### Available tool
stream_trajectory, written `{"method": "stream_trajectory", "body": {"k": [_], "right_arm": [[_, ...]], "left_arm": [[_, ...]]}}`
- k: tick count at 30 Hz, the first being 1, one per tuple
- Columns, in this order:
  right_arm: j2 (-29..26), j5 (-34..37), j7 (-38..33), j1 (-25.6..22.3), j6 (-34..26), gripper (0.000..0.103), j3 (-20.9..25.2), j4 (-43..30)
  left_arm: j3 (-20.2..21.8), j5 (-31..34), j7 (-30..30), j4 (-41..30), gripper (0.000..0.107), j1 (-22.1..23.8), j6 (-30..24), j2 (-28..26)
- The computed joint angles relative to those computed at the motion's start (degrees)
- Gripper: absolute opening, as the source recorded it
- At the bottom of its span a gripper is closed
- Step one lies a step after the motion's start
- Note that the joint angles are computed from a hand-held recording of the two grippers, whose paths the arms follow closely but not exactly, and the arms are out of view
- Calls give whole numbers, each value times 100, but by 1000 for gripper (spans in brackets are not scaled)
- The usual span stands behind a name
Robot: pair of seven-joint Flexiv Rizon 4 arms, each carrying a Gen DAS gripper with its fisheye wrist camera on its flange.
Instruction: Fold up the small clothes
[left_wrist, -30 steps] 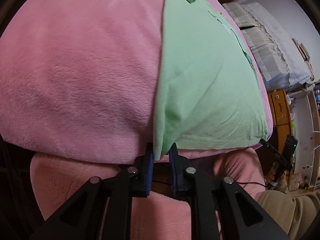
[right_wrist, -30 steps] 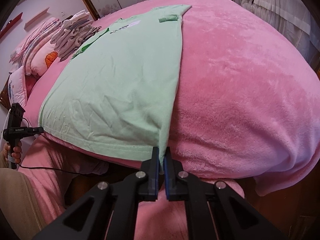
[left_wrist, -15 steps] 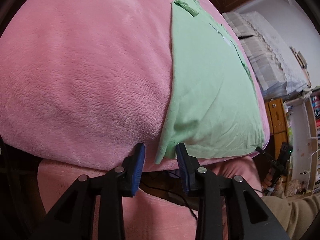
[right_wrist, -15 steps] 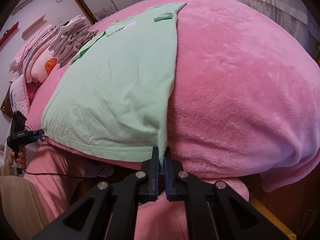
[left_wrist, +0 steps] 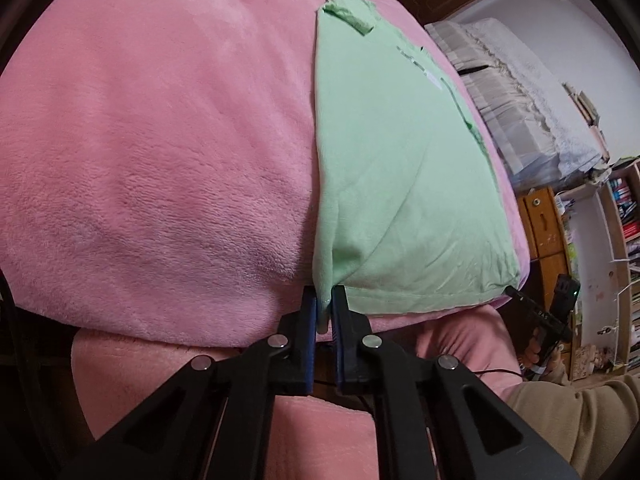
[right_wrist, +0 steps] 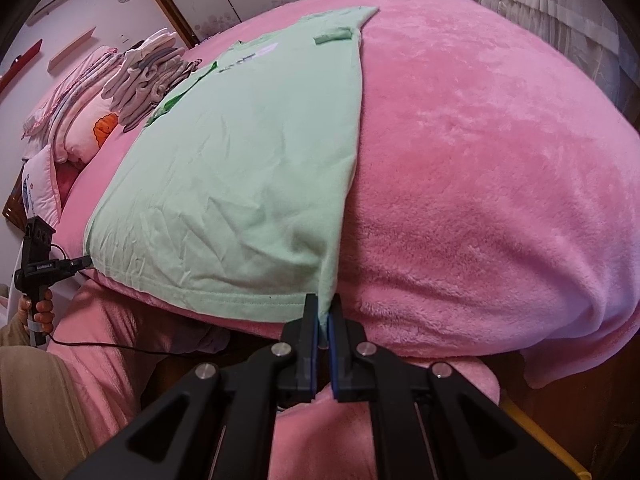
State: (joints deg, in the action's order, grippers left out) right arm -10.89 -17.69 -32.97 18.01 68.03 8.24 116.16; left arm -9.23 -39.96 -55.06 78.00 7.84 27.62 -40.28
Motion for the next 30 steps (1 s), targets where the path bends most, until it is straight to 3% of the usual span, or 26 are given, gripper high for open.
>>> {"method": "stream_trajectory", "body": {"k": [6, 10, 16, 20, 23, 27, 30], "right_arm": [[180, -326, 203, 19, 365, 4, -80, 113], [250, -808, 588, -1, 816, 4, -258, 100], [53, -1200, 866, -132, 1617, 4, -511, -342], [-264, -1092, 435, -178, 1651, 4, -543, -1015], [-435, -814, -91, -235, 1403, 4, -394, -1365], [-484, -257, -615, -299, 961, 4, -158, -1464], [-381, -83, -567, -211, 861, 4, -194, -1234]], "left_arm": [[-250, -778, 187, 209, 5, 193, 172, 169], [-442, -1700, 289, 333, 5, 225, 718, 273], [-659, -2328, -60, -367, 5, 93, 1332, 22], [-532, -1487, -186, -1213, 5, -152, 1326, -276], [-350, -569, -379, -1790, 5, -198, 639, -526], [-92, 357, -191, -1783, 6, -198, -141, -482], [47, 717, -65, -1509, 10, -169, -542, -344]]}}
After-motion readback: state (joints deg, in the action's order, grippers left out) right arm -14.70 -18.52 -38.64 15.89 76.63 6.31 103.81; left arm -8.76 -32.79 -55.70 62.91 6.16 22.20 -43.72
